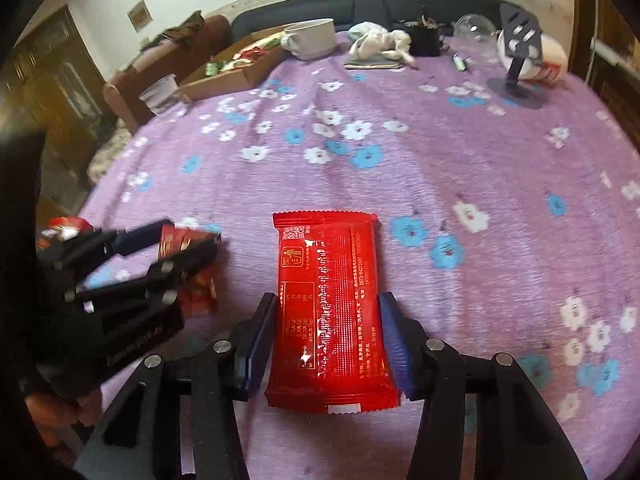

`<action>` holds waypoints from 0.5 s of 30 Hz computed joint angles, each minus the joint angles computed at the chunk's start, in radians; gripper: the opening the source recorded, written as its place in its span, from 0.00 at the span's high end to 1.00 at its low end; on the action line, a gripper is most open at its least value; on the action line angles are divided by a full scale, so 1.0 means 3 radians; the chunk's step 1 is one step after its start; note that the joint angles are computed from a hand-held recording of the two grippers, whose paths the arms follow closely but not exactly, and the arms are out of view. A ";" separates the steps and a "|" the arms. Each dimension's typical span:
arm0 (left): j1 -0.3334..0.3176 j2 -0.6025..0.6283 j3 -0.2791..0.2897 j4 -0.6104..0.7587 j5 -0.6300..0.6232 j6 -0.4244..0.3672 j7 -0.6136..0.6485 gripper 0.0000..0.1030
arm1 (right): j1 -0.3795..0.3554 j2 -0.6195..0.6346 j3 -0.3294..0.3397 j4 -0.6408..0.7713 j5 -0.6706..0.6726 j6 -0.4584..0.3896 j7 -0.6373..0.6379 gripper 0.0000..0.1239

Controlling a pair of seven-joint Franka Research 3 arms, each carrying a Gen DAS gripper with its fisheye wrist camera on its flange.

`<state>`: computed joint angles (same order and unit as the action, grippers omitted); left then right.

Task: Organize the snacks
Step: 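Grasp the small red gold-print packet with the left gripper while the right gripper holds the red bar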

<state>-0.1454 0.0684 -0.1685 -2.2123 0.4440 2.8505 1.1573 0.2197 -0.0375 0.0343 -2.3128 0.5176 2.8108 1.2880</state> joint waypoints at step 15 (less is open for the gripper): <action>0.0015 -0.0943 0.0180 -0.0992 -0.0346 0.0552 0.0298 0.78 | 0.0057 -0.0092 -0.0030 0.0135 0.1757 -0.0477 -0.1307 0.59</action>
<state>-0.1410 -0.2144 -0.1145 -2.5099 0.3403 3.0162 1.2467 0.2368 -0.0651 0.0253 -2.2723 1.0446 2.6675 0.8960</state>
